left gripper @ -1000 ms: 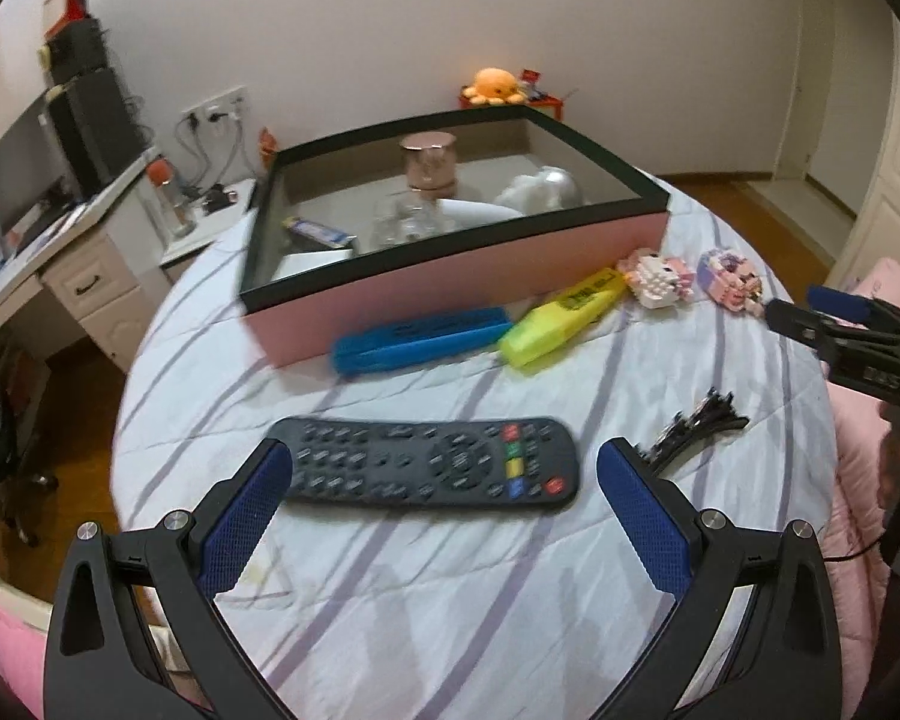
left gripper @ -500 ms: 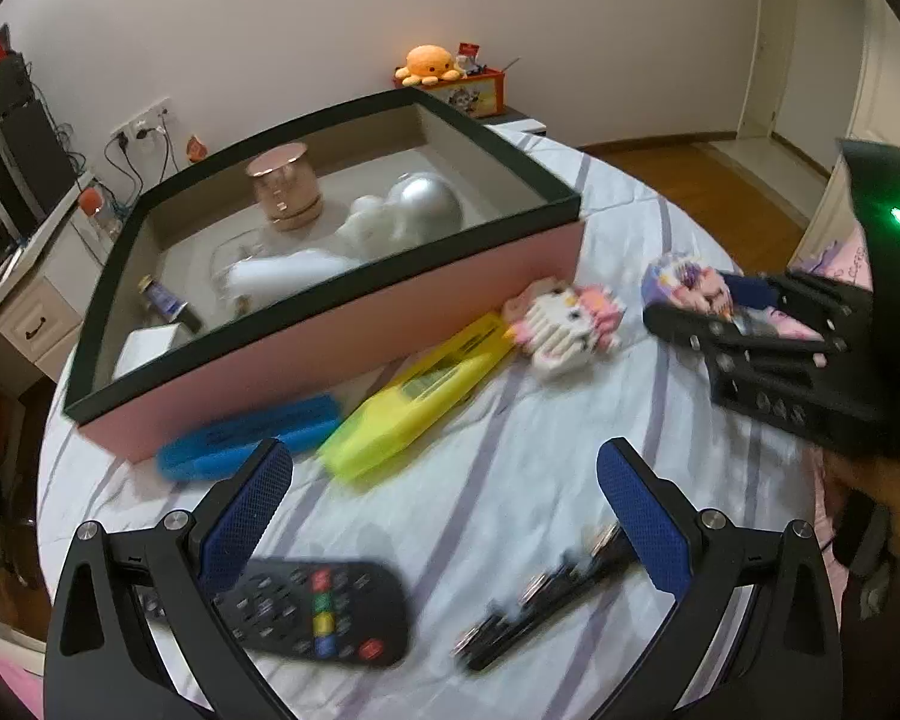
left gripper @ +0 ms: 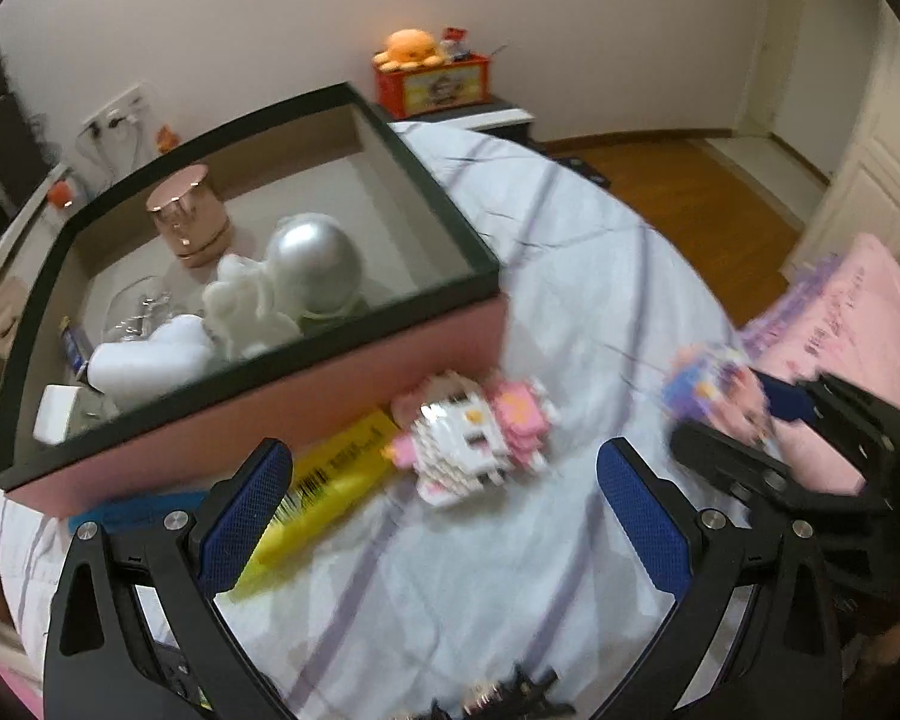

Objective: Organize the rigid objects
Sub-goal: 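Grasp the Hello Kitty block figure with the left tool while the right tool grasps the pink figure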

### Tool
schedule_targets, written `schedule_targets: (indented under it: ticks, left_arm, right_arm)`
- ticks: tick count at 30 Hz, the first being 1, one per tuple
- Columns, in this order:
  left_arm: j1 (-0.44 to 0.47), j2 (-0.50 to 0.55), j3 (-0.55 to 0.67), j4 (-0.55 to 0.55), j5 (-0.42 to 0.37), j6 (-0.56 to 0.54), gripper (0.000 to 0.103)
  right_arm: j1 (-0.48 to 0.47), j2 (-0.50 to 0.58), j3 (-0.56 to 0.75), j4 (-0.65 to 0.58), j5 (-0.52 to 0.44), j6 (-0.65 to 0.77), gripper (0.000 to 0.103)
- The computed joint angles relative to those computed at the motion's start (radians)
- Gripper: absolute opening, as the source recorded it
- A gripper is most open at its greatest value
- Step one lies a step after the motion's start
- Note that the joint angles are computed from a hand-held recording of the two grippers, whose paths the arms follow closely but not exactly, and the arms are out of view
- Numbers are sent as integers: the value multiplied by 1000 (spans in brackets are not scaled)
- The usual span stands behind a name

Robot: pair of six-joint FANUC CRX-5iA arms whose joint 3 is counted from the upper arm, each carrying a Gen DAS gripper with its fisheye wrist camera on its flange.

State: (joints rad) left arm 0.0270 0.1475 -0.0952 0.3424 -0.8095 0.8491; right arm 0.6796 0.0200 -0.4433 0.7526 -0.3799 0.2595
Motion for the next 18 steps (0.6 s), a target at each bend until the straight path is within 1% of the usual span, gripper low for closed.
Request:
schedule_targets:
  ticks: [1,2,5,7,8,9,10,11,12,16,18]
  left_arm:
    - [-5,0,-1,-20,22,16,102]
    - [-12,5,-1,-36,37,15,101]
    - [-29,35,36,-84,-1,39,98]
    - [-45,32,41,-134,14,67,98]
    - [-44,29,32,-122,22,55,96]
    - [-39,21,16,-97,33,32,91]
    - [-36,17,8,-83,37,11,77]
    - [-29,16,-3,-43,31,-39,63]
    - [-25,16,-8,-24,24,-68,61]
    - [-19,11,-7,-24,8,-81,61]
    - [-7,2,-14,-3,-2,-103,61]
  right_arm:
    - [-9,-6,-10,-3,28,-10,53]
    - [-11,-5,-10,-6,36,-8,53]
    - [-14,0,-10,3,45,-4,54]
    - [-16,2,-10,3,52,-3,54]
    - [-16,1,-11,1,54,-1,54]
    - [-17,1,-11,0,54,-1,54]
    - [-15,3,-9,2,50,0,54]
    - [-16,4,-7,-1,47,7,54]
    - [-15,4,-6,0,44,9,54]
    - [-13,4,-6,2,37,1,54]
    - [-8,2,-7,11,29,-20,54]
